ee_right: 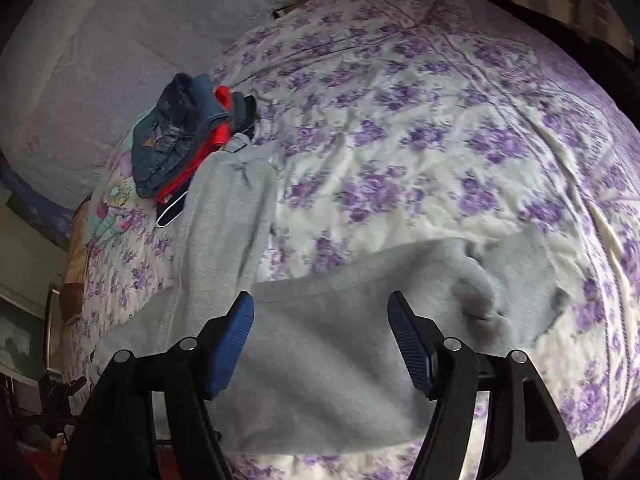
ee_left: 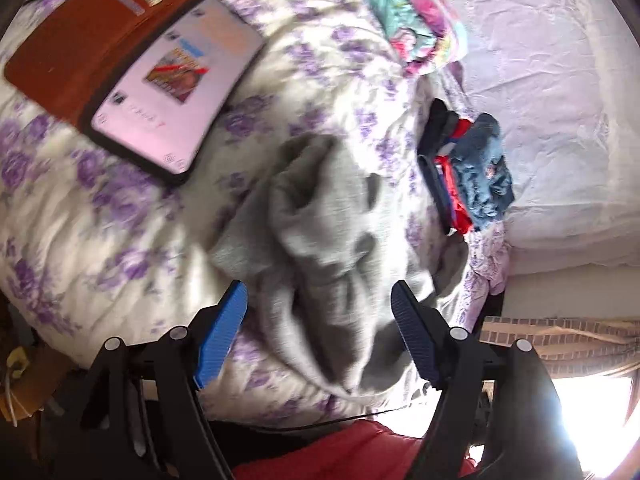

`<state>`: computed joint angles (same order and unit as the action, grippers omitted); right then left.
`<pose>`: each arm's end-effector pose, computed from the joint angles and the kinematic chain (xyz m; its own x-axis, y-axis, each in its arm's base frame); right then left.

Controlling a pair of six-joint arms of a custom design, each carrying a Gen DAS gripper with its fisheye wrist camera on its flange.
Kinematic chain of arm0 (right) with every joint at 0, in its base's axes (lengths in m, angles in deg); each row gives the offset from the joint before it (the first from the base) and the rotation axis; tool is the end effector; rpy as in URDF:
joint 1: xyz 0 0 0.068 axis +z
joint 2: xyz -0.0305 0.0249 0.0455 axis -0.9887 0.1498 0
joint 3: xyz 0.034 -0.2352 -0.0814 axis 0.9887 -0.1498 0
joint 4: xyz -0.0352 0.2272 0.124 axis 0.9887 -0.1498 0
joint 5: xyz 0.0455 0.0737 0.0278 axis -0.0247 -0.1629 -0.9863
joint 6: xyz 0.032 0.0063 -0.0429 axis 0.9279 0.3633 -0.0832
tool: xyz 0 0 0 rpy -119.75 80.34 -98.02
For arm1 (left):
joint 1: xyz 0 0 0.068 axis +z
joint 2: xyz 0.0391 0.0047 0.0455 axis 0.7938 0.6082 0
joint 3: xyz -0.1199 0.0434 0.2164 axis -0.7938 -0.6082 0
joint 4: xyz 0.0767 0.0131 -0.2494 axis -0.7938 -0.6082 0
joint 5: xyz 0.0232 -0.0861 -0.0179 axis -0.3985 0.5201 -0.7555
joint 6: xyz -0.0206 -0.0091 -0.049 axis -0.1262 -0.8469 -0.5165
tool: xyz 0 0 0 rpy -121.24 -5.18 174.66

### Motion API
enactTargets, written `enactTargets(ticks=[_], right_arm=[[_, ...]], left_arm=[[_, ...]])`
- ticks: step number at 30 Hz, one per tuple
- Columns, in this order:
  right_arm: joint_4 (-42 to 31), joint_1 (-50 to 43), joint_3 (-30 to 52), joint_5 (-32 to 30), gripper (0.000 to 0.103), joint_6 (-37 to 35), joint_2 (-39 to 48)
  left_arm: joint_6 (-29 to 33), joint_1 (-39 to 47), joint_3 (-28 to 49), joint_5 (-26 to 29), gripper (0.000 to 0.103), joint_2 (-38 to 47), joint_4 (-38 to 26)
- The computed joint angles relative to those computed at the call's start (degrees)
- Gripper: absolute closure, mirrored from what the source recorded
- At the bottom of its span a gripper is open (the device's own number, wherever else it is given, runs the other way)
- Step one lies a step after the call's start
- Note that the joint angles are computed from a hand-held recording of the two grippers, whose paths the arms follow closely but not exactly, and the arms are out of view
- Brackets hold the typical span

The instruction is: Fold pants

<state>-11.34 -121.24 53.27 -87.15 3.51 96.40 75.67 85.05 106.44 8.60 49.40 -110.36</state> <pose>0.2068 -0.1514 0.1943 -0.6647 0.6216 -0.4144 0.4520 0.7763 0.4393 0.2974 0.1589 0.1323 -0.8890 -0.4573 -0.0235 -0.2984 0.6176 -0.7277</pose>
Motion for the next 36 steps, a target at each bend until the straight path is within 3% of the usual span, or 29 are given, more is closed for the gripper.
enactTargets(ticks=[3, 5, 8, 11, 13, 16, 17, 18, 19, 22, 25, 27, 29, 31, 33, 35, 36], right_arm=[[6.23, 12.62, 6.09, 2.82, 0.033, 7.94, 6.76], [8.76, 18.93, 11.34, 6.05, 0.033, 11.54, 12.03], [5.27, 25.46, 23.53, 12.98, 0.030, 12.96, 21.94], [1.02, 29.38, 34.76, 18.87, 0.027, 12.28, 30.69], [-2.84, 31.41, 42.86, 23.42, 0.018, 11.34, 37.33], [-6.94, 31.82, 51.03, 27.06, 0.018, 11.68, 45.81], [-5.85, 31.10, 50.24, 26.03, 0.030, 12.29, 46.24], [-3.37, 30.18, 47.74, 23.75, 0.049, 12.80, 45.35], [-1.24, 28.82, 44.83, 20.66, 0.088, 13.33, 43.86], [8.12, 23.71, 30.14, 13.73, 0.088, 15.31, 33.28], [12.14, 14.86, 14.27, 6.58, 0.088, 15.56, 18.10], [9.96, 5.04, 4.96, 0.12, 0.088, 13.57, 7.08], [3.31, -6.80, -2.01, -4.80, 0.088, 7.64, -1.64], [-3.23, -17.31, -7.03, -6.81, 0.088, 1.26, -3.94], [-5.56, -23.67, -11.68, -9.14, 0.087, -2.86, -0.69], [-3.51, -26.65, -15.45, -12.32, 0.079, -0.84, 1.57], [-1.77, -28.05, -17.28, -15.08, 0.075, 1.14, 0.87]], left_arm=[[-1.10, -3.65, 1.51, -2.34, 0.028, 0.37, 1.58], [-2.92, -4.75, 1.99, -1.07, 0.028, 1.43, 2.30], [-3.08, -5.73, 0.81, 1.16, 0.034, 0.51, 4.41], [-2.95, -7.29, -0.38, -0.40, 0.044, -0.74, 7.05], [-2.33, -7.73, 0.19, -0.51, 0.054, 0.49, 6.64], [-1.96, -7.58, 0.87, 0.09, 0.061, 2.60, 5.64], [-1.48, -7.33, 1.04, 0.37, 0.061, 3.15, 5.24], [-1.37, -7.30, 1.06, 0.42, 0.062, 3.41, 5.25], [-1.12, -7.24, 1.05, 0.44, 0.063, 3.49, 5.14], [-0.76, -7.31, 2.75, 1.20, 0.066, 4.49, 3.87], [-0.61, -7.28, 4.41, 2.66, 0.070, 4.61, 2.56], [-1.06, -7.08, 5.18, 4.72, 0.072, 4.31, 2.05], [-1.90, -7.04, 6.18, 7.20, 0.072, 4.19, 1.60], [-1.82, -8.11, 8.03, 8.18, 0.072, 5.66, 0.48], [-2.71, -9.95, 9.43, 5.34, 0.072, 7.42, 0.21], [-2.73, -11.66, 10.99, 2.79, 0.063, 10.32, -2.22], [-2.79, -12.24, 10.95, 1.47, 0.054, 10.95, -2.87]])
